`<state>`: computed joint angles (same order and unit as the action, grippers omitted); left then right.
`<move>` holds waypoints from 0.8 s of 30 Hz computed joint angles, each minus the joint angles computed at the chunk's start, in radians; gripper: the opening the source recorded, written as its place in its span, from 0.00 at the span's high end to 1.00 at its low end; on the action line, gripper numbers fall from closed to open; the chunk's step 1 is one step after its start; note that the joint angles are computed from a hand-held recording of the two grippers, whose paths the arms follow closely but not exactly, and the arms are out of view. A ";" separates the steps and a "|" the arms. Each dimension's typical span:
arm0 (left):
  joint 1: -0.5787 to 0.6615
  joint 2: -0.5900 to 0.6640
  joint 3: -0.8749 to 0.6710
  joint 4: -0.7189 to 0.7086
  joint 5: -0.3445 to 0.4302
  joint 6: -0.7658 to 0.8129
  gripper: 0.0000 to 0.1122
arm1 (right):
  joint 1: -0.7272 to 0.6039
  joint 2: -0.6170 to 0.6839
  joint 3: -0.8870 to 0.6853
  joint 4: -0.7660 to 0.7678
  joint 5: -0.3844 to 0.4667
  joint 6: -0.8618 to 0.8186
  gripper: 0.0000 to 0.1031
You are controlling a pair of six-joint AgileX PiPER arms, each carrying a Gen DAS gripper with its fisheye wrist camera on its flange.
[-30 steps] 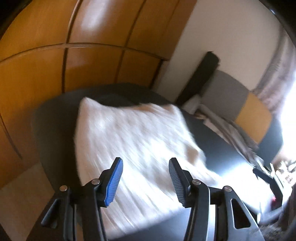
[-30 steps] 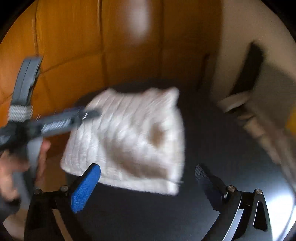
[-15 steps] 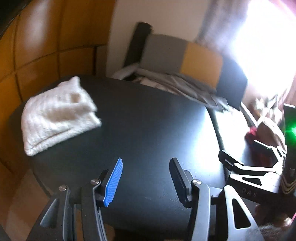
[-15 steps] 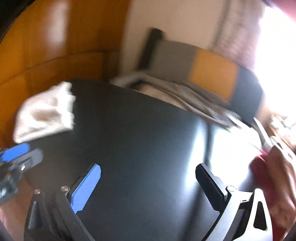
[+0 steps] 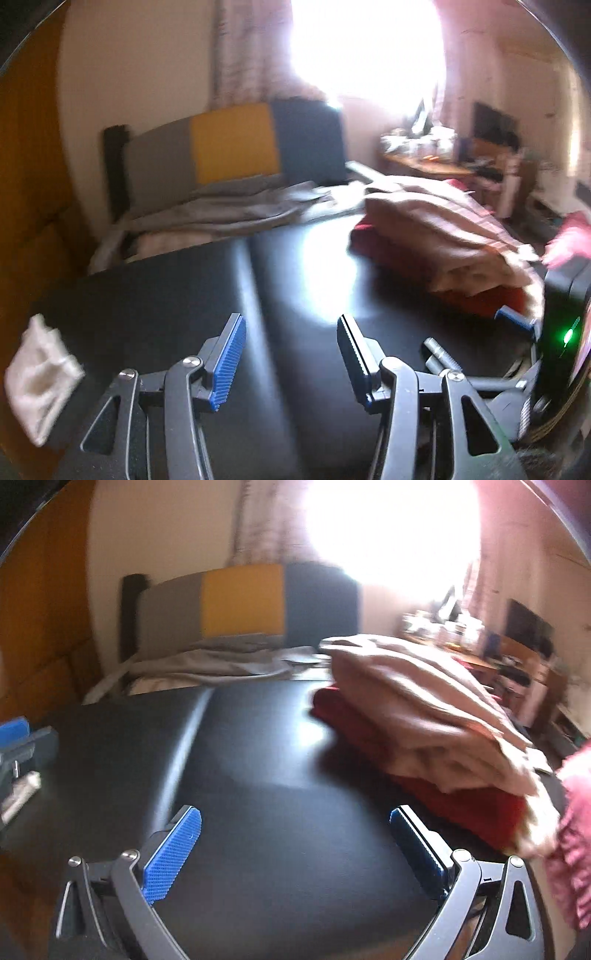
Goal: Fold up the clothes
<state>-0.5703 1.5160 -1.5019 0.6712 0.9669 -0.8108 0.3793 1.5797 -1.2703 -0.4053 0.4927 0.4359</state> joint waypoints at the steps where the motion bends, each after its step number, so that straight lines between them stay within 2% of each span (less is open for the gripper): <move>1: -0.010 0.021 -0.025 0.001 -0.003 0.010 0.53 | -0.009 -0.008 0.014 -0.032 -0.002 0.038 0.00; 4: -0.044 0.063 -0.086 0.002 0.026 0.025 0.53 | -0.061 -0.023 0.019 -0.003 -0.003 0.031 0.00; 7: -0.010 0.025 -0.031 0.016 0.025 -0.014 0.53 | -0.084 -0.031 0.025 0.014 -0.011 0.022 0.00; 11: 0.051 -0.052 0.082 0.077 0.066 -0.075 0.53 | -0.029 -0.036 0.038 0.051 -0.029 -0.018 0.00; 15: 0.138 -0.204 0.233 0.134 0.120 -0.134 0.53 | 0.095 0.030 -0.050 0.119 -0.012 -0.098 0.00; 17: 0.245 -0.303 0.304 0.111 0.123 -0.127 0.53 | 0.153 0.074 -0.113 0.168 0.001 -0.156 0.00; 19: 0.417 -0.407 0.358 0.046 0.106 -0.062 0.52 | 0.227 0.145 -0.238 0.242 0.038 -0.237 0.00; 21: 0.617 -0.494 0.389 -0.012 0.101 0.026 0.51 | 0.322 0.257 -0.438 0.301 0.141 -0.306 0.00; 24: 0.916 -0.533 0.379 -0.094 0.108 0.195 0.50 | 0.457 0.436 -0.738 0.388 0.255 -0.404 0.00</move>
<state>0.3462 0.9827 -1.1232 0.5776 1.0747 -0.6156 0.8361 2.0157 -2.0082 -0.0174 0.7479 0.0317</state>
